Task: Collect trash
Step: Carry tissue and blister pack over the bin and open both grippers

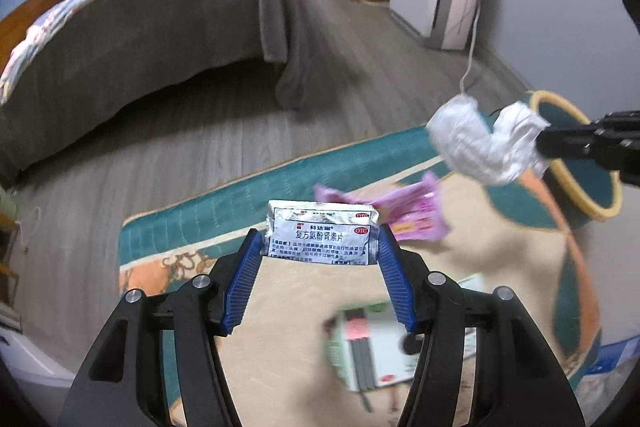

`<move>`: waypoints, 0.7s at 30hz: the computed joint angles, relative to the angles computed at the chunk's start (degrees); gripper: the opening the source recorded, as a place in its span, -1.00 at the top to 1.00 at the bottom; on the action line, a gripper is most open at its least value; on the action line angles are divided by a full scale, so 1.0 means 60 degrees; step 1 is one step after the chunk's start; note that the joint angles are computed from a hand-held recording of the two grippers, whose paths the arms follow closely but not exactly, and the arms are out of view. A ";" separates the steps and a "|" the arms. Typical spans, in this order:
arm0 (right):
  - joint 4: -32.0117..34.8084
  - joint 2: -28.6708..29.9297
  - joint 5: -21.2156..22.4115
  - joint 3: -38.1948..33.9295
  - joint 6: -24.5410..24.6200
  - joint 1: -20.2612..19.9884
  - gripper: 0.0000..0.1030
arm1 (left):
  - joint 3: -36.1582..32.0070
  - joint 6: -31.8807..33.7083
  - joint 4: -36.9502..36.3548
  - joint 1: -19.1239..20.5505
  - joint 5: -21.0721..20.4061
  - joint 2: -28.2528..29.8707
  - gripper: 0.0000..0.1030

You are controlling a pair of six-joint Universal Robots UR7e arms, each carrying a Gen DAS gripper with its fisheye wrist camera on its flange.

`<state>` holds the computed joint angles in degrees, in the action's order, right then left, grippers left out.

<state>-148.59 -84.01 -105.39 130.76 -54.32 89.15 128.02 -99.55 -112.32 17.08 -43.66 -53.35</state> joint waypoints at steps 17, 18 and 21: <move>-0.0707 -0.2066 -0.0099 0.0006 -0.0074 -0.1431 0.92 | -0.1792 0.1541 -0.0961 -0.0559 0.0605 0.1540 -0.16; -0.0651 -0.2072 -0.0056 -0.0052 0.0003 -0.1482 0.92 | -0.1820 0.1667 -0.1074 -0.0532 0.0587 0.1616 -0.16; -0.0626 -0.2018 0.0168 -0.0246 -0.0030 -0.1629 0.92 | -0.2061 0.1976 -0.1117 -0.0510 0.0497 0.1917 -0.16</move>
